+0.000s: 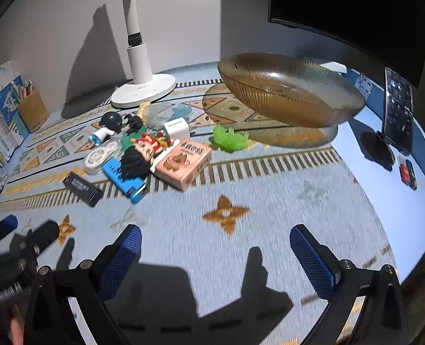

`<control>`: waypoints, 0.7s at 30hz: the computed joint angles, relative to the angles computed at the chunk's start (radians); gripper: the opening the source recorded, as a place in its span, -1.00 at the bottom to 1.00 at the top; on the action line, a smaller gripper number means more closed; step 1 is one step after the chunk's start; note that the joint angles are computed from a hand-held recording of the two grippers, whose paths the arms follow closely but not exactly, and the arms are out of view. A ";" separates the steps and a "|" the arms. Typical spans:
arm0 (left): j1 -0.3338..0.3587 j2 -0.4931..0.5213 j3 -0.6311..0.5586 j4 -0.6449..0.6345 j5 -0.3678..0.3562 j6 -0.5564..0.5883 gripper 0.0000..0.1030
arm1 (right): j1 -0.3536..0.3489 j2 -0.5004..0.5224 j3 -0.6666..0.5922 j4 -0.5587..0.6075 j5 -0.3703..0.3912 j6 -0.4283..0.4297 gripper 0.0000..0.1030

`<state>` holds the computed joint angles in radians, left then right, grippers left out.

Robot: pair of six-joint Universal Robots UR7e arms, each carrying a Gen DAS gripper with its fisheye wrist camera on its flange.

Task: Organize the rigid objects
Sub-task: 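Grasp the black USB stick with the left tool while the right tool grasps the pink capybara box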

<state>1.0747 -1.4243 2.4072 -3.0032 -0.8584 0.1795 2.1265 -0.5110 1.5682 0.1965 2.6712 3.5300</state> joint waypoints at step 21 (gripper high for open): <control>0.078 0.204 -0.139 0.023 0.001 0.034 0.98 | -0.123 0.088 -0.180 0.101 0.000 -0.111 0.94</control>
